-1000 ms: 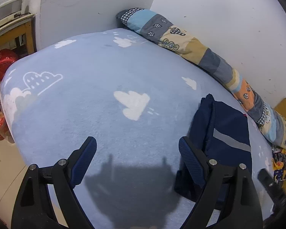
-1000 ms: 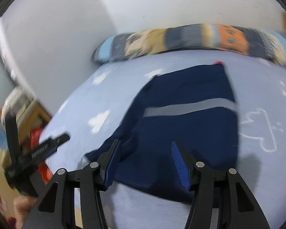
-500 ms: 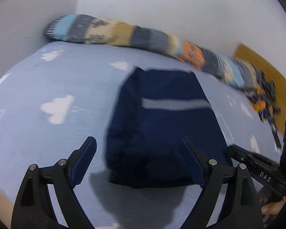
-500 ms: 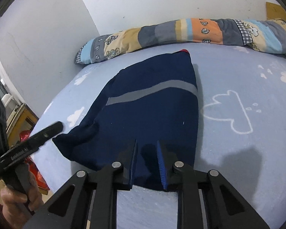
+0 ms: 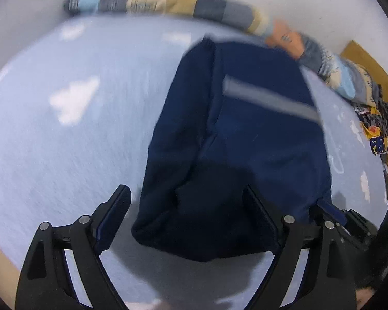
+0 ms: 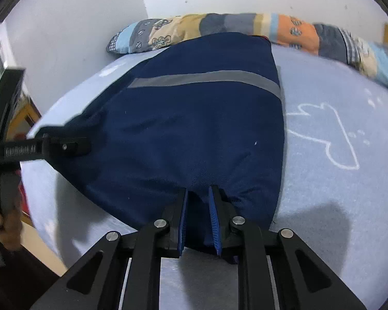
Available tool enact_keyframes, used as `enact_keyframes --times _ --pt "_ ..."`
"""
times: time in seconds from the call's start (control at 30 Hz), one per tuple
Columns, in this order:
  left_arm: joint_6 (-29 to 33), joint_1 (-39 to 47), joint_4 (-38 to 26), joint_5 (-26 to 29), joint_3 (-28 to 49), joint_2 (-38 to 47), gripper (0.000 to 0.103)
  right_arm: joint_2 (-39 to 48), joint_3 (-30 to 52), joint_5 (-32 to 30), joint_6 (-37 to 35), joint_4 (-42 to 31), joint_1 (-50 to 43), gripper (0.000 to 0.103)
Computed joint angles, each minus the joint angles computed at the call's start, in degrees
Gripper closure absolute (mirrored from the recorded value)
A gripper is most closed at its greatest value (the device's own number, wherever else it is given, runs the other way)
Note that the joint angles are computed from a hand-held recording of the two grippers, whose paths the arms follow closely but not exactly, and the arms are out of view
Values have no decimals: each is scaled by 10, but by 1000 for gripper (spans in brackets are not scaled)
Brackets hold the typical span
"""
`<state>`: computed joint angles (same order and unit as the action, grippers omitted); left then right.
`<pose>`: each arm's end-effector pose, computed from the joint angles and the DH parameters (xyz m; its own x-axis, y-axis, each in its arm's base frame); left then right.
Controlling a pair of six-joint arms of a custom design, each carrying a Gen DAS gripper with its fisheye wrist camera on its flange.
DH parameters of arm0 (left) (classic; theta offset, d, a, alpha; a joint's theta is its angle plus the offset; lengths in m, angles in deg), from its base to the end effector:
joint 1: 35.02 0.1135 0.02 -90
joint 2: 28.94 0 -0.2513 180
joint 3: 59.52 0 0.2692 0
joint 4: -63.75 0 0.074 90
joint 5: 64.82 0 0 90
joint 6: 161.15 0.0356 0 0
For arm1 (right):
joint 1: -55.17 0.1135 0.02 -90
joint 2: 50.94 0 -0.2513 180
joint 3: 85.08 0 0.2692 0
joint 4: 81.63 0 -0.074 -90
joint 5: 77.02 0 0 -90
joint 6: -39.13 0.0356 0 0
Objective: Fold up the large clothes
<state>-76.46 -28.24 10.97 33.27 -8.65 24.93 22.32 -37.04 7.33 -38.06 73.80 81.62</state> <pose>0.2013 0.0189 0.2120 -0.8140 -0.1890 -0.5492 -0.1141 0.9792 -0.1679 0.2328 0.1197 0.1559 -0.7776 -0.1404 -0.6129 -0.3361 0.9166 0.2165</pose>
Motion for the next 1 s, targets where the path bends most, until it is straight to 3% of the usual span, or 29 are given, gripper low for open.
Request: enact_keyframes --times 0.07,0.17,0.27,0.43,0.63,0.8,1.0 --pt "2 -21 17 -18 -15 -62 14 -23 23 -70 17 -33 -38 80" --pt "8 -40 39 -21 -22 -84 14 -36 63 -102 27 -39 -77 79" --pt "5 -71 54 -37 -14 -42 14 35 182 -61 32 -85 -98 63" --pt "-5 -85 64 -59 -4 -4 14 226 400 -38 31 -153 -118 63" --pt "-11 -93 84 -67 -22 -50 14 411 605 -5 40 -228 -108 65" --pt "0 -120 98 -76 -28 -38 14 507 708 43 25 -295 -90 65" --pt "-5 -124 103 -79 -16 -2 14 564 754 58 7 -335 -89 63"
